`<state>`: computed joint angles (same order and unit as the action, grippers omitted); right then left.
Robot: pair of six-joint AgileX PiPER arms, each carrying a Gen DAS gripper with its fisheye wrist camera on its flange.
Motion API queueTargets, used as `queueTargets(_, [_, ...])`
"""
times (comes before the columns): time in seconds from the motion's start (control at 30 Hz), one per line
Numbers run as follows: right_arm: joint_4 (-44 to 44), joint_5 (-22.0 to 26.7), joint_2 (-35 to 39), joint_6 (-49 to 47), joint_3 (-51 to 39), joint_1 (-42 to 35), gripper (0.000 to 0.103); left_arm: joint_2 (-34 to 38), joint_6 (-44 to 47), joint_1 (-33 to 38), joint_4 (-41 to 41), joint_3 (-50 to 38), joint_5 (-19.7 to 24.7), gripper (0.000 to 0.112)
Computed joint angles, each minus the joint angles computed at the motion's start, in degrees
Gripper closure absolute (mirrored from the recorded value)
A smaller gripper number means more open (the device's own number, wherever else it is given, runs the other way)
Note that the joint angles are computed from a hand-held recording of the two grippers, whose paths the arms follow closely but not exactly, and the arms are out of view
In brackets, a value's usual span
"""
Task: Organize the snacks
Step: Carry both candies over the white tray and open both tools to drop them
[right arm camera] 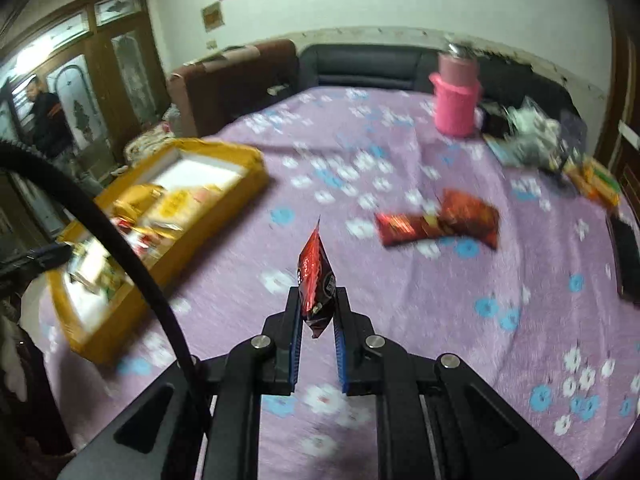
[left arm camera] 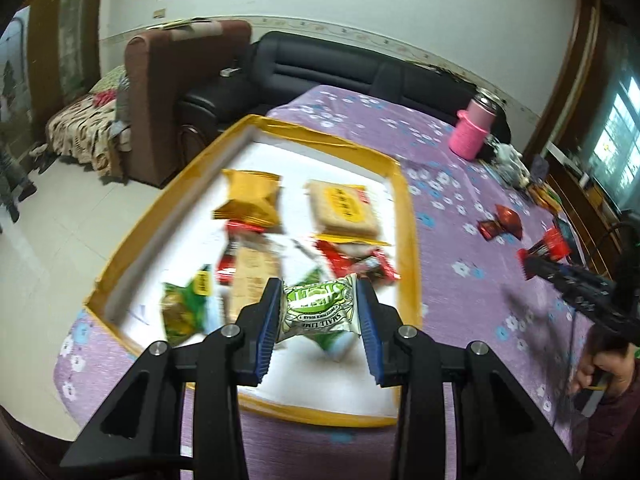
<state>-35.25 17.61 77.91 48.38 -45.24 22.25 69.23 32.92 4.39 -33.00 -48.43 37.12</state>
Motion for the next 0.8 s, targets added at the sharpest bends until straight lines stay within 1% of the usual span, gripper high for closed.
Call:
queueTargets(0.07, [2.4,1.3,0.8,-2.7,-3.0,2.1,0.091,0.9,1.7,2.2,-1.2,-0.4,0.3,0.073])
queueTargets(0.1, [5.0,1.8,1.6,-5.4,-4.9,3.0,0.091,1.2,2.0,2.8,-1.4,-0.5,0.3,0.073])
queueTargets(0.23, [19.2,3.0,6.9,-19.1,-13.4,5.9,0.091,3.5,4.0,5.8,-2.7,-1.3,0.7,0.073])
queueTargets(0.33, [28.5,4.0,12.0,-27.7,-19.3,8.0,0.091,5.3,5.1,6.2,-2.9,-1.2,0.0,0.073])
queueTargets(0.47, [33.2,6.3,19.5,-32.5,-26.5,10.3,0.091,7.3,6.2,5.4,-3.7,-1.3,-0.5,0.073])
queueTargets(0.57, [34.8,8.8,25.1,-33.9,-32.3,11.4,0.091,8.5,3.9,3.2,-1.1,-2.0,-2.1,0.073])
queueTargets(0.63, [36.8,10.8,28.7,-35.6,-36.5,11.4,0.091,9.3,3.1,2.3,0.1,-2.6,-2.0,0.072])
queueTargets(0.73, [44.4,13.6,33.4,-41.5,-42.0,10.1,0.091,10.3,4.3,1.5,-0.9,-2.9,-0.6,0.071])
queueTargets(0.8, [49.0,15.9,36.3,-44.9,-45.8,9.3,0.091,10.4,4.2,1.4,-0.6,-2.9,0.3,0.068])
